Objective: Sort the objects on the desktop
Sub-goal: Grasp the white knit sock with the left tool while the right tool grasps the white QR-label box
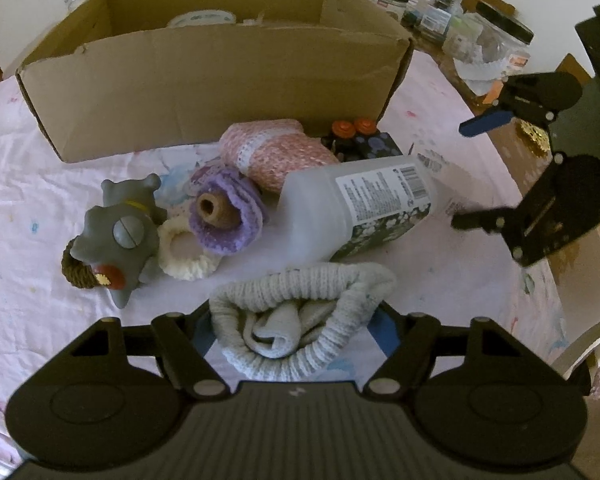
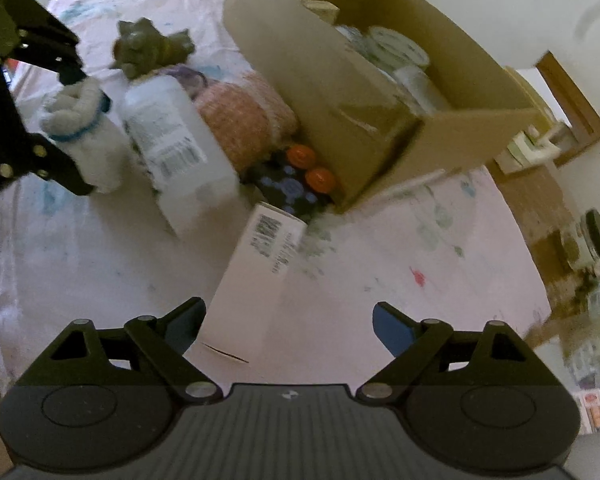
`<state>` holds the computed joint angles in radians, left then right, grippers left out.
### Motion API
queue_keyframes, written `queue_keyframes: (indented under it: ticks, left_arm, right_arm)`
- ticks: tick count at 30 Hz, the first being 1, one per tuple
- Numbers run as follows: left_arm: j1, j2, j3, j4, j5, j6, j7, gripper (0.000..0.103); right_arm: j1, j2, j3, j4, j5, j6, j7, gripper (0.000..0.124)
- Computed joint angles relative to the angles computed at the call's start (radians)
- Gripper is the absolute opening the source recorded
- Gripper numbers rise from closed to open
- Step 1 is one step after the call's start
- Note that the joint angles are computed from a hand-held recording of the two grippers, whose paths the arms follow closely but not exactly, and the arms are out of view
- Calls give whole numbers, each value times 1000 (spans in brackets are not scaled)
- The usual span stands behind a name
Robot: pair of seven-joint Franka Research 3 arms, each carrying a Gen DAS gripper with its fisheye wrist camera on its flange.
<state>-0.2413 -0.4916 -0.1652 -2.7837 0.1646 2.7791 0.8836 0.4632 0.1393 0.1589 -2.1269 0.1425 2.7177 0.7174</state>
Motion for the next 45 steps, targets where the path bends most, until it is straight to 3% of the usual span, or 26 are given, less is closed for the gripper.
queue_keyframes:
  ticks: [9,14,21,26,35,40,45]
  left_arm:
    - [6,-29,-6,-8,23,-34,17,74]
    - [0,-47,7,-20,26,-35,40,74]
    - [-14,-60,29,-32,11,-19,98,74]
    - [-19,-68,47,-37,-7,-15,146,74]
    - [-12,-69,56,-40,-31,-7,196,74]
    - [-11,-66,60,-38,-42,-6,214,74]
    - [-6,-67,57,-37,-46,-5,224,73]
  right_arm:
    - [44,47,-89,28,-278,63,328,93]
    - [54,56,-110,49,-384,49,501,93]
    - [-2,8,-27,38,-145,-26,465,97]
    - [4,14,-16,67,-28,-69,572,97]
    - [40,65,-43,126,-92,-80,815,96]
    - [32,86,-38,159,-89,-114,824,87]
    - [32,89,-41,162,-103,-105,820,85]
